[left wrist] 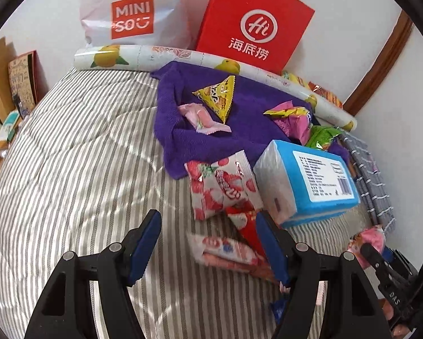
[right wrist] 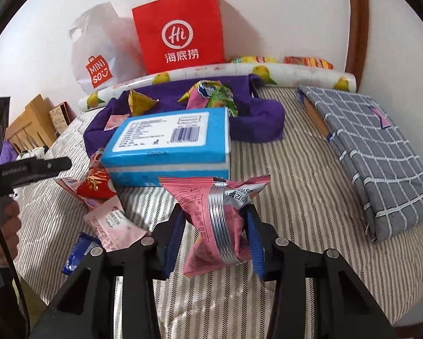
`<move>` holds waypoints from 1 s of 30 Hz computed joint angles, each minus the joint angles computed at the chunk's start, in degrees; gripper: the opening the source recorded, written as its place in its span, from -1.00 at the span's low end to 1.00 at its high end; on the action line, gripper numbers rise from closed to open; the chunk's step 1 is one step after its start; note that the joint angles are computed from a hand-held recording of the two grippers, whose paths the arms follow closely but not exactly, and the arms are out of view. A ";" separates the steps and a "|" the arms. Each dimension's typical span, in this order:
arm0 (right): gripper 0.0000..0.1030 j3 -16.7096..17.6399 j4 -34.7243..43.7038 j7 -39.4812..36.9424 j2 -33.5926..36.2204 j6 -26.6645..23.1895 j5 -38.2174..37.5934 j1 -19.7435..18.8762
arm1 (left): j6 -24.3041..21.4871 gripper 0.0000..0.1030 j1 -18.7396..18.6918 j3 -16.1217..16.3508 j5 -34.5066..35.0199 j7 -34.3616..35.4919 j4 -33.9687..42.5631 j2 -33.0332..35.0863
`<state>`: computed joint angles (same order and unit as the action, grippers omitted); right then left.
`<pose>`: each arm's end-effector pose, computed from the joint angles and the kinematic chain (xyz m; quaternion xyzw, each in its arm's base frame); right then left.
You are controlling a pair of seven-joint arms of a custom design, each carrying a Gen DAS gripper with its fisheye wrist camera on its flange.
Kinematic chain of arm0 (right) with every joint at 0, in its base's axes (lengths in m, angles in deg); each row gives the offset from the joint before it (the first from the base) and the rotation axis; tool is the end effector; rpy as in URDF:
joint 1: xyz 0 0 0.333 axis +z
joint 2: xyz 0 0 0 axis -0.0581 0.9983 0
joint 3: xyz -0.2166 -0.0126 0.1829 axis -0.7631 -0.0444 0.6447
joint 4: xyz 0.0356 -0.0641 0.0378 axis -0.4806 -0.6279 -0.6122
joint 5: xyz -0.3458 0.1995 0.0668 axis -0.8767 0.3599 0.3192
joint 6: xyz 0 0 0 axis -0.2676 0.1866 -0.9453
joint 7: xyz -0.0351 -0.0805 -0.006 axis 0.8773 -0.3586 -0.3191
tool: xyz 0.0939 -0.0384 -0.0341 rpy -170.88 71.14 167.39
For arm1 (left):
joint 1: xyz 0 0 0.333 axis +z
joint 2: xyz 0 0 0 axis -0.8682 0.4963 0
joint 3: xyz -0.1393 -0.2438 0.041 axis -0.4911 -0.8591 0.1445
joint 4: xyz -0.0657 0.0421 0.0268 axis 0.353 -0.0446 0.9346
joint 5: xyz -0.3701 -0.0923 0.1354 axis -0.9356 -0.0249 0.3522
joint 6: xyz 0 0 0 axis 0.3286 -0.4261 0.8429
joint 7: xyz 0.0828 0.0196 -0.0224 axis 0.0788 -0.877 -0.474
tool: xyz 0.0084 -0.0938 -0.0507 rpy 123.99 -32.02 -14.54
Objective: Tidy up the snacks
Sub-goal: 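Grasp the pink bag with silver stripe with the right gripper, then grasp the pink strawberry-print bag with the left gripper while the right holds its bag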
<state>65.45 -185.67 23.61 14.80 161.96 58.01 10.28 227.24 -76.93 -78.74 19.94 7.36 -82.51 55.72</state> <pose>0.3869 0.1829 0.4616 -0.6967 0.6225 -0.1807 0.3073 0.4347 -0.2016 0.4975 -0.7072 0.6387 -0.2835 0.1076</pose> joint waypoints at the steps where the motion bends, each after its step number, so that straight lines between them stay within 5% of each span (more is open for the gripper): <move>1: -0.18 -0.49 -0.15 -0.40 0.24 0.15 0.26 0.35 | -0.38 0.30 0.24 -0.27 0.62 0.04 1.08 1.14; 15: -0.11 -2.56 0.98 -5.11 4.19 2.53 1.75 1.84 | -6.46 0.40 2.29 -2.02 -1.60 1.45 14.86 16.13; 20: -0.10 -2.31 0.83 -6.07 4.45 2.68 2.47 1.53 | -3.85 0.50 2.82 -3.06 -0.42 0.59 14.14 17.03; 30: -0.09 -2.20 0.58 -5.54 4.16 2.03 3.29 1.16 | 0.72 -0.12 2.12 -1.86 -2.18 1.51 8.79 12.09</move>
<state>63.25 -185.09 18.08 18.96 164.00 61.29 11.44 227.96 -74.82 -80.59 17.76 8.86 -73.72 67.81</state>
